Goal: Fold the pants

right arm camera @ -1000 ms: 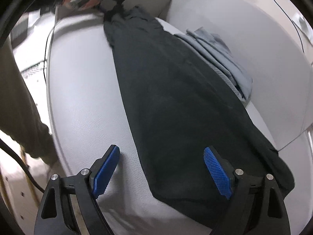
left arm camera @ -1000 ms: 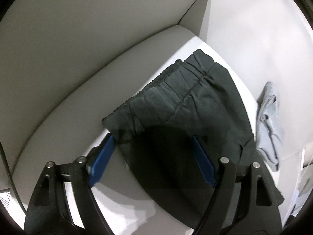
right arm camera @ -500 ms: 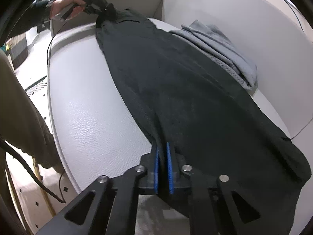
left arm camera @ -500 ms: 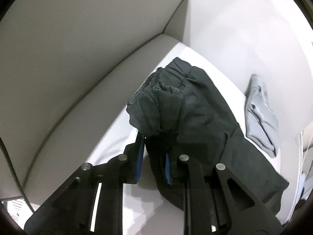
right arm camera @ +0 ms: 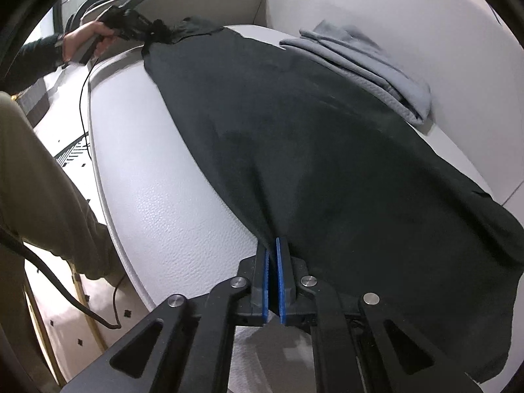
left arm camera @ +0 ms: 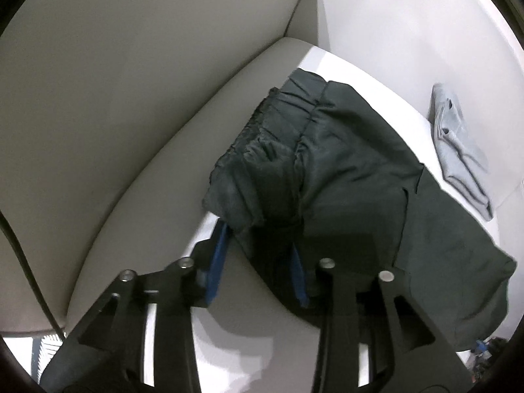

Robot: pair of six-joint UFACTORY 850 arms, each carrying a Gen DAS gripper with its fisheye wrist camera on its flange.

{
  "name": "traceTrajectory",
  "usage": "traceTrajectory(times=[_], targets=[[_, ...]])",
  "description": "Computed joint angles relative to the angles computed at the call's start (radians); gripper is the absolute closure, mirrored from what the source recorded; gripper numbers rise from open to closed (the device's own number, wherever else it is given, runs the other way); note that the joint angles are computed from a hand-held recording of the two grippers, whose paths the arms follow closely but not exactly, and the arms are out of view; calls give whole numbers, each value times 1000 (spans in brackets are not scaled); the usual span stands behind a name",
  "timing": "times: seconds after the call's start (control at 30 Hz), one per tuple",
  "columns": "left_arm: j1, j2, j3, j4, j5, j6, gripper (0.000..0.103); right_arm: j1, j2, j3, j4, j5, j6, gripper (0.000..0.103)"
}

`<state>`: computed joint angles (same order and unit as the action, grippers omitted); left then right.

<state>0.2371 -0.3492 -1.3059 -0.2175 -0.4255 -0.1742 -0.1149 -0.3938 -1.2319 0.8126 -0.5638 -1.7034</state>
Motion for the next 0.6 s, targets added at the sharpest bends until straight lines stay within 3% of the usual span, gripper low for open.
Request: traceTrajectory(times=[0.1, 0.13, 0.2, 0.27, 0.33, 0.4, 0.5, 0.53, 0.57, 0.6], targets=[[37, 46, 28, -140, -7, 88, 67, 6, -4, -18, -69, 2, 105, 80], [47, 67, 40, -167, -5, 101, 64, 8, 0, -20, -92, -7, 127, 80], [64, 107, 60, -237, 10, 121, 41, 7, 15, -13, -54, -35, 87, 80], [72, 127, 65, -274, 21, 126, 34, 8, 38, 11, 5, -36, 1, 77], [61, 104, 28, -221, 0, 67, 34, 19, 59, 35, 53, -8, -73, 69], [54, 70, -13, -124, -24, -42, 34, 32, 58, 40, 65, 7, -97, 65], [53, 54, -12, -59, -25, -112, 34, 54, 65, 75, 124, 101, -182, 64], [46, 35, -27, -33, -26, -136, 36, 58, 66, 87, 160, 133, -223, 62], [40, 21, -39, -10, -24, -150, 44, 58, 61, 89, 179, 145, -242, 62], [35, 11, -47, -2, -18, -145, 82, 56, 50, 82, 178, 138, -232, 62]])
